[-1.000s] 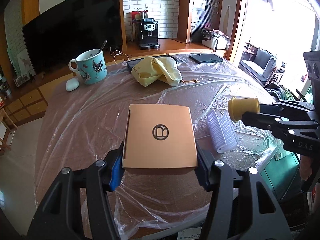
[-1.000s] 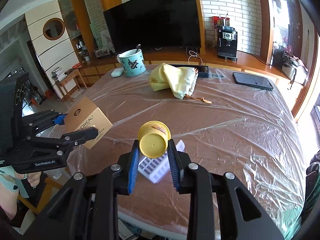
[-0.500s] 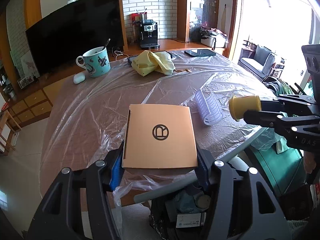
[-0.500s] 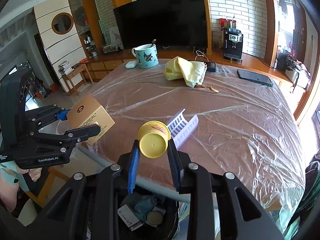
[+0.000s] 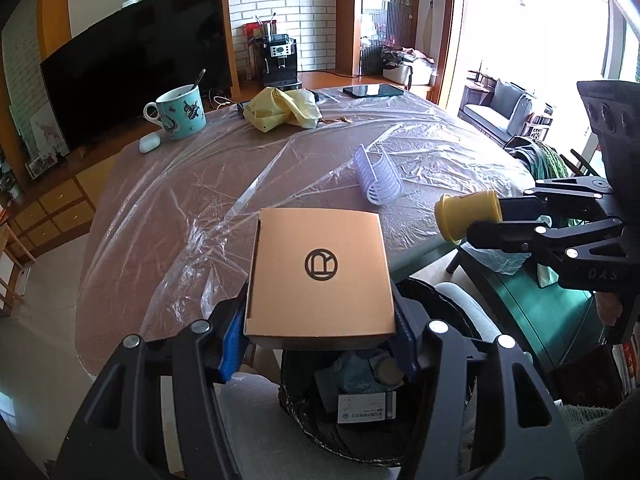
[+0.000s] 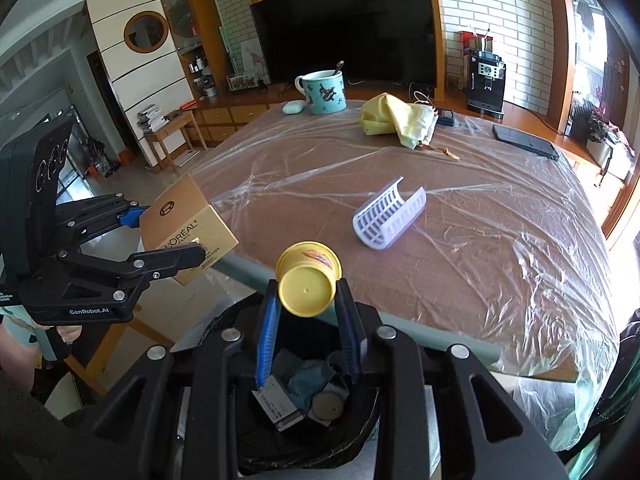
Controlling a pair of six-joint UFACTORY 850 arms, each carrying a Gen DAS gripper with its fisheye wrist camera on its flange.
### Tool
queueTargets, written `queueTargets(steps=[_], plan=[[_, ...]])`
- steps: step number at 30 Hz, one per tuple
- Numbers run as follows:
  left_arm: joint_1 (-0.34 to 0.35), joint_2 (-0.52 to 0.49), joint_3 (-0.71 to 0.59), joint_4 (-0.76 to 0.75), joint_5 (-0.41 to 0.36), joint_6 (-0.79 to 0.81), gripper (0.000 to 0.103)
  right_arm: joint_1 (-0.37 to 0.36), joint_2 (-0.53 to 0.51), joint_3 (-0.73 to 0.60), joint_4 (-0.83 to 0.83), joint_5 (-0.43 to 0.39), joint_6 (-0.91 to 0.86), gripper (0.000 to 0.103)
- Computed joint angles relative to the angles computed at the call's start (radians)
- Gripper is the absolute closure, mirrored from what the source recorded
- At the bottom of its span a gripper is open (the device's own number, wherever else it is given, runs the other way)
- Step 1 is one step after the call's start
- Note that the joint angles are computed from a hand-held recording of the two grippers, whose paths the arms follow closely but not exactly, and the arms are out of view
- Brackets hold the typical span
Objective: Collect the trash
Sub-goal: 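Carry the cardboard box and yellow cup in both tools over the black bin, then open both tools to drop the cardboard box and yellow cup into the bin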
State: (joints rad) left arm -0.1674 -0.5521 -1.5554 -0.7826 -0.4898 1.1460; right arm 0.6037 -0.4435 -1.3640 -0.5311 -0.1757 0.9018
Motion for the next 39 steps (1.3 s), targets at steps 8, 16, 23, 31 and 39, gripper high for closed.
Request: queueTargets(steps=[8,16,23,31,39], plan=[[0.001,0.017,0.042,0.043,-0.023,-0.016,0.044,0.013,0.012,0.038,0.106,0.004,-0.086,0.074],[-0.006,0.016,0.074,0.097,-0.032,-0.029,0.044,0.03,-0.006,0.056,0.276,-0.023,-0.239,0.074],[-0.011,0.009,0.086,0.119,-0.035,-0.026,0.044,0.037,-0.023,0.059,0.353,-0.042,-0.306,0.074],[-0.021,-0.021,0.083,0.189,-0.031,-0.07,0.044,0.03,-0.06,0.036,0.477,-0.07,-0.423,0.074],[-0.024,-0.065,0.058,0.274,-0.038,-0.151,0.044,0.025,-0.092,0.021,0.506,-0.101,-0.451,0.074]])
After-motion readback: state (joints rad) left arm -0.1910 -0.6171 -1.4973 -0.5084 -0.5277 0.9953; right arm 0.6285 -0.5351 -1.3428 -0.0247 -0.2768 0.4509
